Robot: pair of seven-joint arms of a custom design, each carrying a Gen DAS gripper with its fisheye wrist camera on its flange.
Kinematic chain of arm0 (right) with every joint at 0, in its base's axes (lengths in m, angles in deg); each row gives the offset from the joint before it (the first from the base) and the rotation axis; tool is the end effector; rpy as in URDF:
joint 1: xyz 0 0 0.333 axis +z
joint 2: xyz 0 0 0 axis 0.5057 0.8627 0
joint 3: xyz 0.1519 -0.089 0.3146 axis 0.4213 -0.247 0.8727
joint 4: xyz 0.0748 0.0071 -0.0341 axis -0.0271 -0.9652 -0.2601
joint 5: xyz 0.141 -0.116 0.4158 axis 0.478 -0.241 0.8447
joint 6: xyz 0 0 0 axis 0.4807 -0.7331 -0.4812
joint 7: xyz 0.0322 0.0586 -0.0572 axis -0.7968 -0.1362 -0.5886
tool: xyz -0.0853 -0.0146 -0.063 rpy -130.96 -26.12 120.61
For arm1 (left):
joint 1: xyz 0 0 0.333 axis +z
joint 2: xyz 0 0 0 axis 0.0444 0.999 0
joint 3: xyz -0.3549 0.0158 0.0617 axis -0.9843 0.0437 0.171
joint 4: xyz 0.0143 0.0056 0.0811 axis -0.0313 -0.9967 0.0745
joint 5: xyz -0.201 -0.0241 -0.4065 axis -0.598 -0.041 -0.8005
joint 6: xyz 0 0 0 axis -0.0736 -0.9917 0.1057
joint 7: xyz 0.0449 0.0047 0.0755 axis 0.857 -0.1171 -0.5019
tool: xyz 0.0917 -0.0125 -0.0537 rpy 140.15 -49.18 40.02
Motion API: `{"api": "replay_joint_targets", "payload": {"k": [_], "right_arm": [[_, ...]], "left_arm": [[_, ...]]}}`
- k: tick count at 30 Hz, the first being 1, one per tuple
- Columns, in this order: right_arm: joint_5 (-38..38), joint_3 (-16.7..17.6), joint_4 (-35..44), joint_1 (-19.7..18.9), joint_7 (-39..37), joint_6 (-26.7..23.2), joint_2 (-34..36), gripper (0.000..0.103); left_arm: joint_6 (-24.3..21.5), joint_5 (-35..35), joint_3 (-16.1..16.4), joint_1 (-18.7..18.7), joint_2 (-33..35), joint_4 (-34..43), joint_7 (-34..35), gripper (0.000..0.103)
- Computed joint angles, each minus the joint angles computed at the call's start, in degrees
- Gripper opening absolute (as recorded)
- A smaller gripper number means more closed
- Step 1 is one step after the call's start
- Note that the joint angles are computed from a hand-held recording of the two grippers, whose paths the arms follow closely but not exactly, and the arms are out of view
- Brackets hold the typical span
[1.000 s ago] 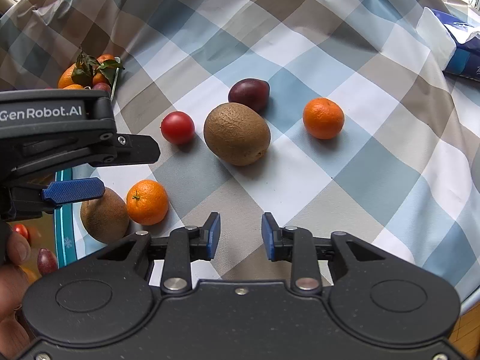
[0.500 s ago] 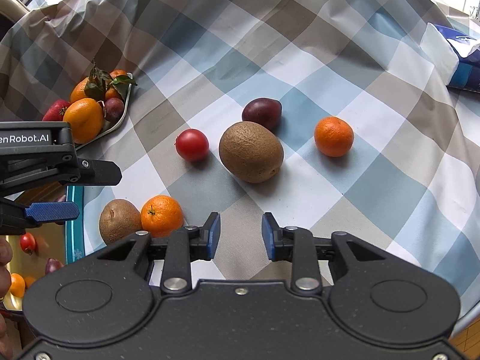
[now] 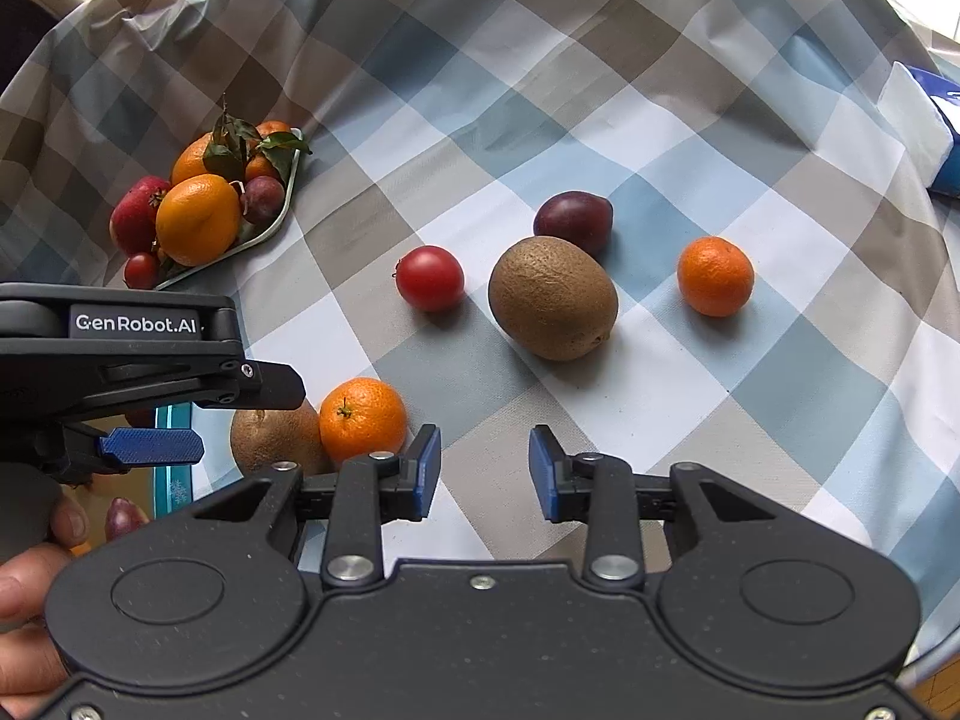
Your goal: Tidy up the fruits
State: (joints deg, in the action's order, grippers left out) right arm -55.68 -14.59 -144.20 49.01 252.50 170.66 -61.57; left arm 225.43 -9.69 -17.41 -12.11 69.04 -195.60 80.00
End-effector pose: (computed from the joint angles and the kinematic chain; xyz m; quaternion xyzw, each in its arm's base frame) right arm 0.3548 0.2643 0.4886 -0.4976 0.8204 -0.1875 0.2101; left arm 0.4910 -0.2619 0.4690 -0.7458 0.6426 -0.1738 0.0247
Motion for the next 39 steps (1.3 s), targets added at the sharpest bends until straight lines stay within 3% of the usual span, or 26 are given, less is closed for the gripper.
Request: {"api": "replay_joint_targets", "payload": {"k": [6, 8, 9, 14, 19, 25, 29, 35, 39], "right_arm": [[0.6, -0.5, 0.3, 0.5, -0.7, 0.8, 0.9, 0.044], [0.7, -0.5, 0.2, 0.4, -0.8, 1.0, 1.0, 0.044], [0.7, -0.5, 0.3, 0.4, -0.9, 1.0, 1.0, 0.044], [0.6, -0.4, 0.3, 0.3, -0.8, 1.7, 1.4, 0.044], [1.4, -0.8, 0.0, 0.6, -1.1, 3.4, 1.6, 0.044], [0.0, 0.3, -0.1, -0.3, -0.3, 5.6, 1.9, 0.044], [-1.1, 0.8, 0.0, -0.4, -0.2, 6.8, 2.3, 0.044], [-4.2, 2.0, -0.2, -1.2, 0.2, 8.7, 3.6, 0.044], [-7.8, 2.5, 0.6, -1.7, -0.9, 9.9, 5.4, 0.044]], "left_arm": [[-1.3, 2.7, -0.6, 0.1, 1.8, 1.0, -1.2, 0.078], [0.3, 0.7, -0.1, -0.2, 1.3, 0.2, 0.0, 0.065], [1.1, -2.3, 0.7, -0.7, 1.0, -0.2, 2.1, 0.052], [2.2, -2.8, 0.4, -0.3, 0.5, -0.7, 1.7, 0.049], [3.9, 2.6, -0.6, 1.0, -0.6, -1.1, -2.2, 0.04], [5.1, 3.6, -0.1, 1.0, -0.2, -1.2, -2.7, 0.04], [3.0, 1.5, 0.4, 0.7, 0.9, -0.2, -1.7, 0.053], [0.3, 5.6, -0.4, 1.7, 2.5, 1.4, -5.4, 0.05], [-0.7, 4.5, 0.1, 1.5, 3.2, 2.0, -5.1, 0.05]]}}
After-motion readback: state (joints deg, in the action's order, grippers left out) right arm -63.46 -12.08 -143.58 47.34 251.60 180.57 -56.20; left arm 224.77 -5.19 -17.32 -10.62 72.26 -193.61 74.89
